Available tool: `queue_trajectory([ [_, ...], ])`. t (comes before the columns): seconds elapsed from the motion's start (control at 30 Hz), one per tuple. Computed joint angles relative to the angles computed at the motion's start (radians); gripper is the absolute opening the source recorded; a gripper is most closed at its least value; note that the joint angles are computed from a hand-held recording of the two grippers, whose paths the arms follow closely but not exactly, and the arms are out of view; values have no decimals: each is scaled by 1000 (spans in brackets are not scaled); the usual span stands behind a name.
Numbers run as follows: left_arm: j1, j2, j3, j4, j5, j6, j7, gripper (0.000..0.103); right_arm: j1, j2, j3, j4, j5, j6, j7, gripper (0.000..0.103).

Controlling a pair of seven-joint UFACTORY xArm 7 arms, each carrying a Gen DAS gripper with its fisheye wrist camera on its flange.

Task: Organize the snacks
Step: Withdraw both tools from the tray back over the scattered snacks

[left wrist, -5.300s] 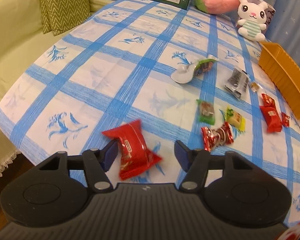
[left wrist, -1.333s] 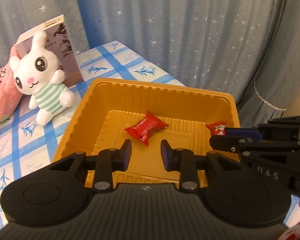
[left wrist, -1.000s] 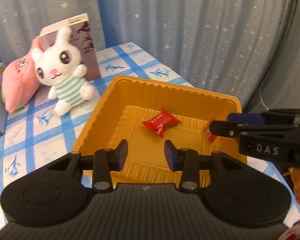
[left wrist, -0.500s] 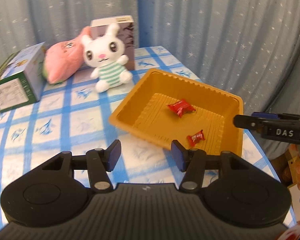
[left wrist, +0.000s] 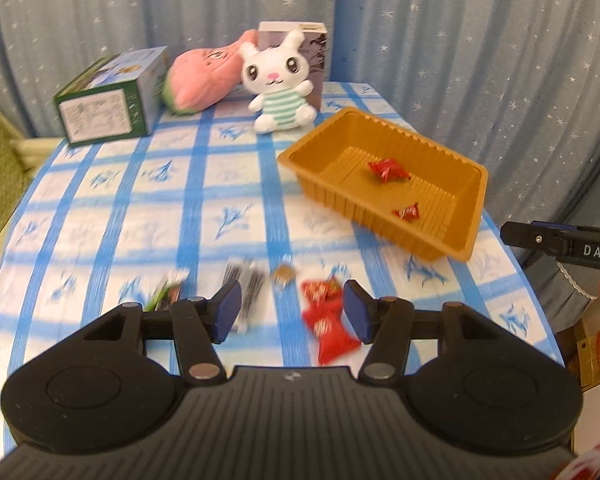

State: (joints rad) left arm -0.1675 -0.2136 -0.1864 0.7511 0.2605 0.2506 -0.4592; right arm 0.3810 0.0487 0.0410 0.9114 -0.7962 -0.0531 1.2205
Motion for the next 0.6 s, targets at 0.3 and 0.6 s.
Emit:
queue_trajectory([
  [0.3, 24, -237, -63, -192, 5, 64, -127, 54, 70, -114, 36, -171, 421, -22, -414, 68],
  [0.6, 26, -416, -95, -318, -18, 146, -205, 54, 325, -157, -106, -245, 800, -3, -783, 68],
])
